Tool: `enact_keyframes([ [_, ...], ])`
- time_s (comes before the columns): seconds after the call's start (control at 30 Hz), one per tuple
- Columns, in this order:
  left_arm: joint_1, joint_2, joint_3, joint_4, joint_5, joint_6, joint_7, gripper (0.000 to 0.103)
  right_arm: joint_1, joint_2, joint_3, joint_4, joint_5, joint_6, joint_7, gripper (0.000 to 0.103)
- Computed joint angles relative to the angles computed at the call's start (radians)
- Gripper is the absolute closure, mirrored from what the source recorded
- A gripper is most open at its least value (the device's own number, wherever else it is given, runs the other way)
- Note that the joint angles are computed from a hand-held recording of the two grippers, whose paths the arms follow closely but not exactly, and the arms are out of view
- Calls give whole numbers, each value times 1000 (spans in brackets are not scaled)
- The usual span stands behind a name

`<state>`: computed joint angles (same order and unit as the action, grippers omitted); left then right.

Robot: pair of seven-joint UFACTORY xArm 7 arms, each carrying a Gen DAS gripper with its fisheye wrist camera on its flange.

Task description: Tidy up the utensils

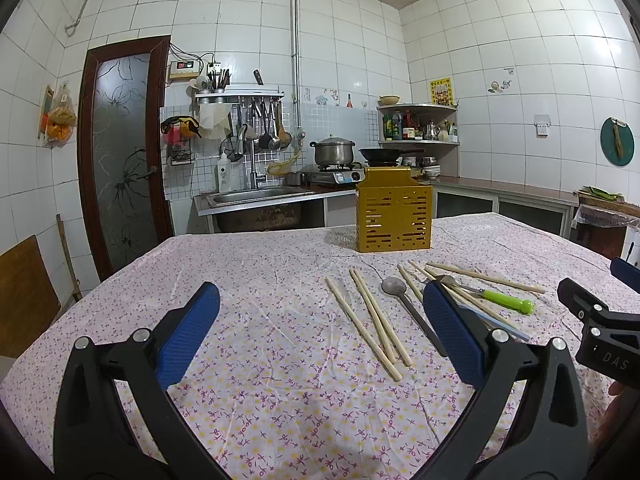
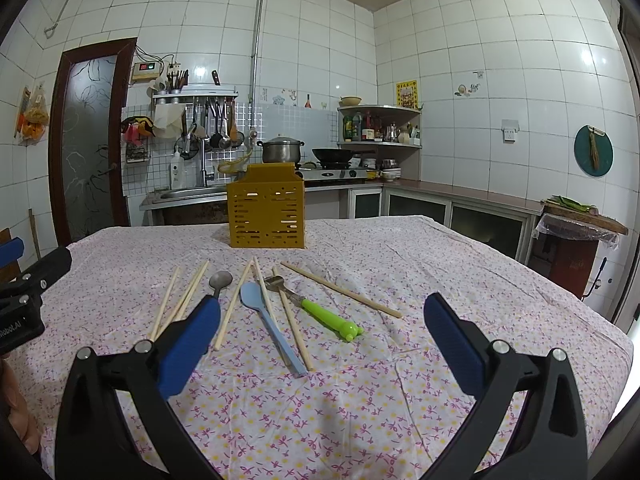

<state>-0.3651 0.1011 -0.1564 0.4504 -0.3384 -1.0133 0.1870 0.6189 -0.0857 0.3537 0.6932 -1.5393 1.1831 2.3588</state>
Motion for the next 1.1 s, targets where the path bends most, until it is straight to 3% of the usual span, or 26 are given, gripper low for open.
enact_keyframes([
  [1.1,-2,-4,-1,1,-6,6,4,5,-6,-1,-4,-2,0,-12,-3,4],
])
